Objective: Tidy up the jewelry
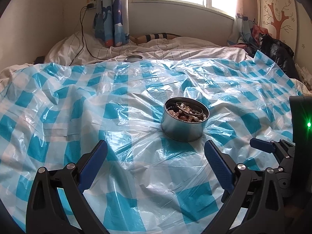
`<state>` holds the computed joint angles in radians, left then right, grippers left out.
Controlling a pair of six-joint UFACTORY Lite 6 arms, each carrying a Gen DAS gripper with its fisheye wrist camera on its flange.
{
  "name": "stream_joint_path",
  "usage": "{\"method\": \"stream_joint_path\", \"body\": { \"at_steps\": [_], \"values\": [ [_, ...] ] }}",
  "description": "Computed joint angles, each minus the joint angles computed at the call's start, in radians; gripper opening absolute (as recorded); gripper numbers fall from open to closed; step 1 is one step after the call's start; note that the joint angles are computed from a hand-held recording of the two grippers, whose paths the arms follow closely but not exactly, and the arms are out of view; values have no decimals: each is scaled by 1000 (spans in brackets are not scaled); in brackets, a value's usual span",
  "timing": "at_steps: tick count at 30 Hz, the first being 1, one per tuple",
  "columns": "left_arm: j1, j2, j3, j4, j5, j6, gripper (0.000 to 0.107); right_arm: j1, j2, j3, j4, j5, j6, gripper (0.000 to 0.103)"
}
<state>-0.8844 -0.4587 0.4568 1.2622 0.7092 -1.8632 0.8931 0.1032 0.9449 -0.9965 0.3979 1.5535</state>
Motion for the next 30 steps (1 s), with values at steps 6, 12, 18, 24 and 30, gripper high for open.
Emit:
{"method": "stream_joint_path", "body": {
  "at_steps": [6,12,18,24,30],
  "values": [
    [74,-18,-14,-26,-89,34,95,-3,20,12,35,0,-39,96],
    [160,-22,-35,-43,-167,42,95,-25,29,14,85,-16,-77,96],
    [171,11,-31,-42,-173,28,95,-29,32,21,103,-6,-88,96],
    [177,24,-20,-67,-170,50,95,-29,44,33,115,5,-99,96],
    [173,49,1,-101,-141,76,95,-32,40,26,90,1,-53,96]
  ]
}}
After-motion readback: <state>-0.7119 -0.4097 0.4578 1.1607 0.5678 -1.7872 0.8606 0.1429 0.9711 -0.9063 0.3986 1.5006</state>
